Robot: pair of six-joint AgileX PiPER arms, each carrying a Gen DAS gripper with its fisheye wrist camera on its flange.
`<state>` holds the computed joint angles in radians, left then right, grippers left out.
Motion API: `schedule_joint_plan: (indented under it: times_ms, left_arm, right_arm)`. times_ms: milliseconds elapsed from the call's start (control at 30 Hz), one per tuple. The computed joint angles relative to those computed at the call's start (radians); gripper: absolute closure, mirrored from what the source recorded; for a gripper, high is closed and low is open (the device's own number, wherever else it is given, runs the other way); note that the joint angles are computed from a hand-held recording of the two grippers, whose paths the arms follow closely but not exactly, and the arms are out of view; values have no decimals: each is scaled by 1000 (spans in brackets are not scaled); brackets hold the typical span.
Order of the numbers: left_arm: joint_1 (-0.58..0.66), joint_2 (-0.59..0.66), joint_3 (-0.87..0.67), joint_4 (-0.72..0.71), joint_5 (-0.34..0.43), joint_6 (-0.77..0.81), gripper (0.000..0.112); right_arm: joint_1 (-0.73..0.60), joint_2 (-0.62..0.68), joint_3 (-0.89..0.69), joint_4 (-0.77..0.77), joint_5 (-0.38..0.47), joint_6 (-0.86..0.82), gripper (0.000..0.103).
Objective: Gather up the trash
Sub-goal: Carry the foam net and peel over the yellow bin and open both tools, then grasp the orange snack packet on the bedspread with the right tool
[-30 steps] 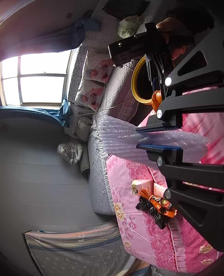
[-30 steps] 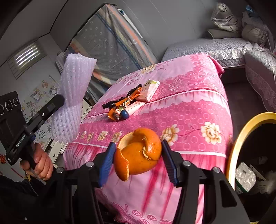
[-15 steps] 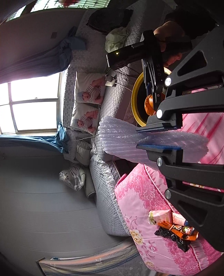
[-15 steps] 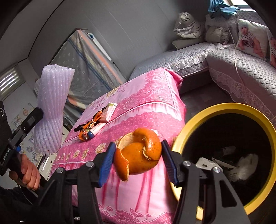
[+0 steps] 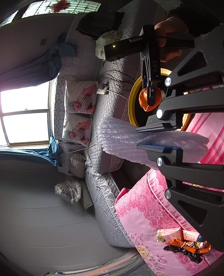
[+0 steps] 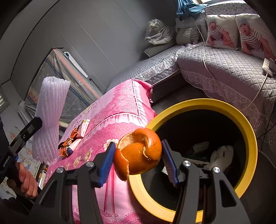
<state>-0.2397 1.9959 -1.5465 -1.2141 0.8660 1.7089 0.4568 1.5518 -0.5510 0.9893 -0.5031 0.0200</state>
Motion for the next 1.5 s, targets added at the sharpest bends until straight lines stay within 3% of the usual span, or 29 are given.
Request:
schedule_joint_plan:
  times_ms: [133,600,800,967,1000,1067,1100,1167,1333,1500]
  left_arm:
    - [-29,35,-31,2,-21,-2,100]
    - [-150,243,-304,155,-17,-271,100]
    - [-214,337,-407,251,-56,-397,100]
    - [-232,401,-492,298,-30,-494,99]
    - [-229,398,-482,286,-35,-484,94]
    - [-218,381,-448,251,-58,-460,50]
    - [-208,360,-401,198,-95,-421,20]
    - [-178,339,-362,113,-101,-365,20]
    - [-107,320,-371,72,-86,-418,20]
    - [-1,295,-367,13,-75,-442,18]
  right_arm:
    - [-8,0,16,22,-17,2,52]
    - [-12,-5,61,179,-70,-59,52]
    - [-59,14,102,78,-67,95,51]
    - [-84,31,119,29,-58,170,51]
    - [-83,31,115,54,-54,147,49]
    - [-69,31,113,118,-64,108,48]
    - [-67,27,111,140,-64,90,44]
    - [-55,15,122,159,-85,92,41]
    - [-4,-21,117,259,-129,6,32]
    - [8,-40,89,105,-132,62,22]
